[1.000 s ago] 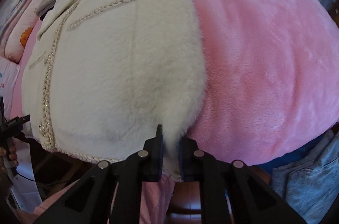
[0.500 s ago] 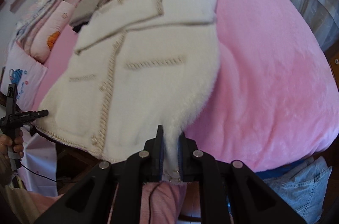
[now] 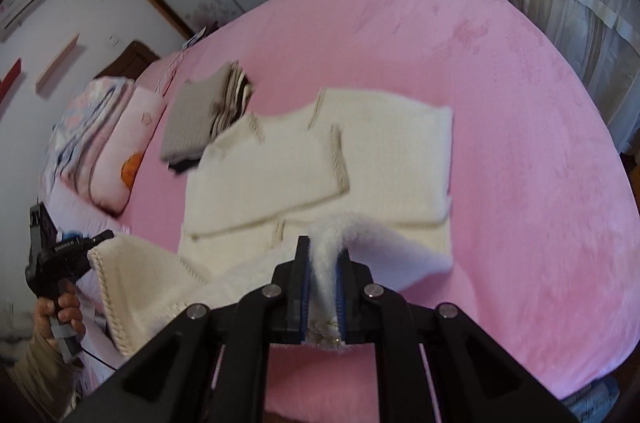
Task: Fold large clothes
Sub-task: 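Grasp the hem with both tools and lift it toward the collar, then lay the hem over the collar with both tools and release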
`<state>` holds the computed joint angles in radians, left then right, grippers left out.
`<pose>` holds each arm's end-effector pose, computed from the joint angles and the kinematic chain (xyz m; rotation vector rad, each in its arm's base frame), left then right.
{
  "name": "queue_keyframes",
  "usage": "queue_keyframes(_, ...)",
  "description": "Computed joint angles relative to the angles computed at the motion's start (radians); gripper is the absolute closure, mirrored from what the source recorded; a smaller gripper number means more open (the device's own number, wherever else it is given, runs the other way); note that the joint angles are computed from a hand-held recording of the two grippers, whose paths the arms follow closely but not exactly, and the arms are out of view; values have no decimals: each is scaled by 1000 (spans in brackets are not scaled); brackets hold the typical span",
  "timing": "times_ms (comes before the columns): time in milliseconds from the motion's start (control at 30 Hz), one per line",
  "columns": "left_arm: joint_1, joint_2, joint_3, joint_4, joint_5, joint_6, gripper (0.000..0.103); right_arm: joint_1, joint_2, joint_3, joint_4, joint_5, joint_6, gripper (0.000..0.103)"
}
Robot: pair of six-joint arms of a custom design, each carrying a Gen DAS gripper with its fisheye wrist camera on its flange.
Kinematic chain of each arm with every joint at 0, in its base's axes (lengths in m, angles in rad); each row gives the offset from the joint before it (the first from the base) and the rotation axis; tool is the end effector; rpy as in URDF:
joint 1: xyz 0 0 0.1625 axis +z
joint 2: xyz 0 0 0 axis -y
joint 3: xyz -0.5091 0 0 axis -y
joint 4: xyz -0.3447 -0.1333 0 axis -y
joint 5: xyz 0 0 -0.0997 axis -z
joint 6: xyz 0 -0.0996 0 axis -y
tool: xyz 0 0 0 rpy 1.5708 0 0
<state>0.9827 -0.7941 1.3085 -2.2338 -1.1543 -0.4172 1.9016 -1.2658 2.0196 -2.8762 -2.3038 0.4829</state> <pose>-0.2822 -0.7361 0.2807 0.1958 2.8034 -0.4693 0.2345 -0.4776 0.4014 -0.4588 -2.4619 1.0253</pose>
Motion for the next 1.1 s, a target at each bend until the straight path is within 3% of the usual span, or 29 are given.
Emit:
queue_keyframes(133, 44, 148, -225, 63, 58, -29, 96, -116, 36, -81, -44, 41, -69, 94)
queue_keyframes(267, 85, 287, -433, 147, 144, -26, 95, -240, 88, -156, -50, 79, -71, 94)
queue_keyframes(367, 118, 386, -599, 278, 118, -30, 91, -318, 128, -196, -66, 150, -75, 92)
queue_keyframes(400, 121, 432, -683, 371, 137, -43, 87, -333, 145, -219, -25, 154, -61, 92)
queue_keyframes(467, 118, 513, -827, 493, 221, -40, 65, -342, 189, -260, 22, 98, -60, 85)
queue_keyframes(533, 118, 563, -924, 566, 256, -34, 36, -355, 205, -270, 14, 107, -73, 82)
queue_keyframes(667, 121, 634, -1088, 659, 285, -15, 34, -376, 192, -244, -31, 160, -102, 81)
queue_keyframes(767, 126, 642, -1131, 666, 273, -7, 34, -381, 178, -227, -46, 187, -149, 81)
queue_keyframes(900, 139, 609, -1070, 582, 241, 24, 33, -386, 151, -202, -87, 253, -187, 79)
queue_keyframes(933, 141, 594, -1039, 554, 233, 36, 32, -393, 144, -193, -103, 283, -177, 74)
queue_keyframes(1033, 151, 581, -1009, 511, 212, 71, 32, -419, 120, -149, -208, 373, -100, 29)
queue_keyframes(1100, 154, 564, -967, 471, 203, 92, 32, -423, 116, -133, -259, 373, -61, 27)
